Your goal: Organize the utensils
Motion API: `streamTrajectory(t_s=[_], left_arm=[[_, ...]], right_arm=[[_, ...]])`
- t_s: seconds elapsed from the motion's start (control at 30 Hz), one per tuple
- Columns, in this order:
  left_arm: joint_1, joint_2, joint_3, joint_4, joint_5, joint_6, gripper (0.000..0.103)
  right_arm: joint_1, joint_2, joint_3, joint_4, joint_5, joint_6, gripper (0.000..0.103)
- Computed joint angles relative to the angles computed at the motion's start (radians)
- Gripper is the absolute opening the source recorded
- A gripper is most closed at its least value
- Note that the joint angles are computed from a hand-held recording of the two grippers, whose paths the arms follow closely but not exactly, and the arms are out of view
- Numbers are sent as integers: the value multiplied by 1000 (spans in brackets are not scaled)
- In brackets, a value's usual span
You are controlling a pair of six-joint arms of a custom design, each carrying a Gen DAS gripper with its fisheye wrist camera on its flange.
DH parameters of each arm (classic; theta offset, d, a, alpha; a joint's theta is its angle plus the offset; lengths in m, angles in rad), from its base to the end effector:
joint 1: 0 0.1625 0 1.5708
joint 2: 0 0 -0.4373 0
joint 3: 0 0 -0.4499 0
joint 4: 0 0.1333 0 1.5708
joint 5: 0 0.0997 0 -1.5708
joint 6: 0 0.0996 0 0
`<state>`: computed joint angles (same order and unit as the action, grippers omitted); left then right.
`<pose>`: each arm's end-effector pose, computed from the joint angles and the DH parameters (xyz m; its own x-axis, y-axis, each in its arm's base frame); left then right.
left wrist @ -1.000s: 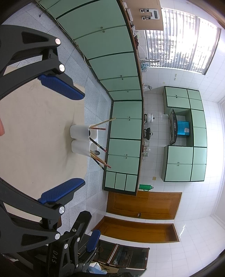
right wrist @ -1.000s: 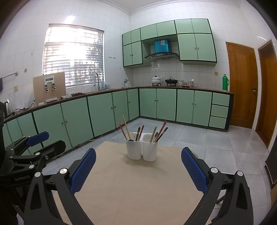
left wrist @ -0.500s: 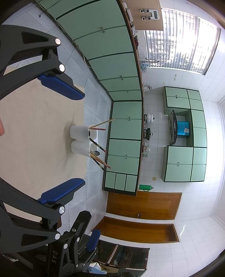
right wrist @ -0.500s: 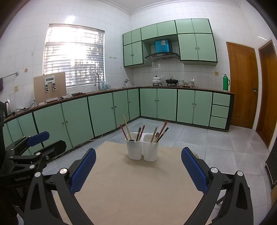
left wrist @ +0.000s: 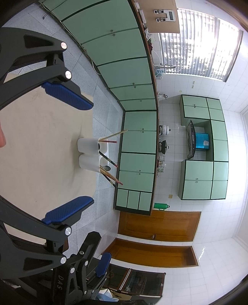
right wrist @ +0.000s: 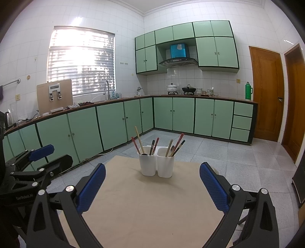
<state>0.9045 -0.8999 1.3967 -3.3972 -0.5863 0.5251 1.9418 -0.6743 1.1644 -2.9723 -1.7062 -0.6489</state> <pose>-0.2903 -0.7191 0.3742 -0.7349 -0.1602 -0.6590 0.5964 0.3098 -0.7405 0.4299 -0.7745 0.2421 -0.6323 -0.5520 0.5435 -0.7584 0.2979 -0.5797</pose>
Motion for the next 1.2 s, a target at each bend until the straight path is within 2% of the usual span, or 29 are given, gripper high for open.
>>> streamTrajectory(t_s=[1.2], left_arm=[[0, -1, -6, 17, 7, -13, 89]], right_arm=[[-6, 2, 6, -3, -4, -4, 97]])
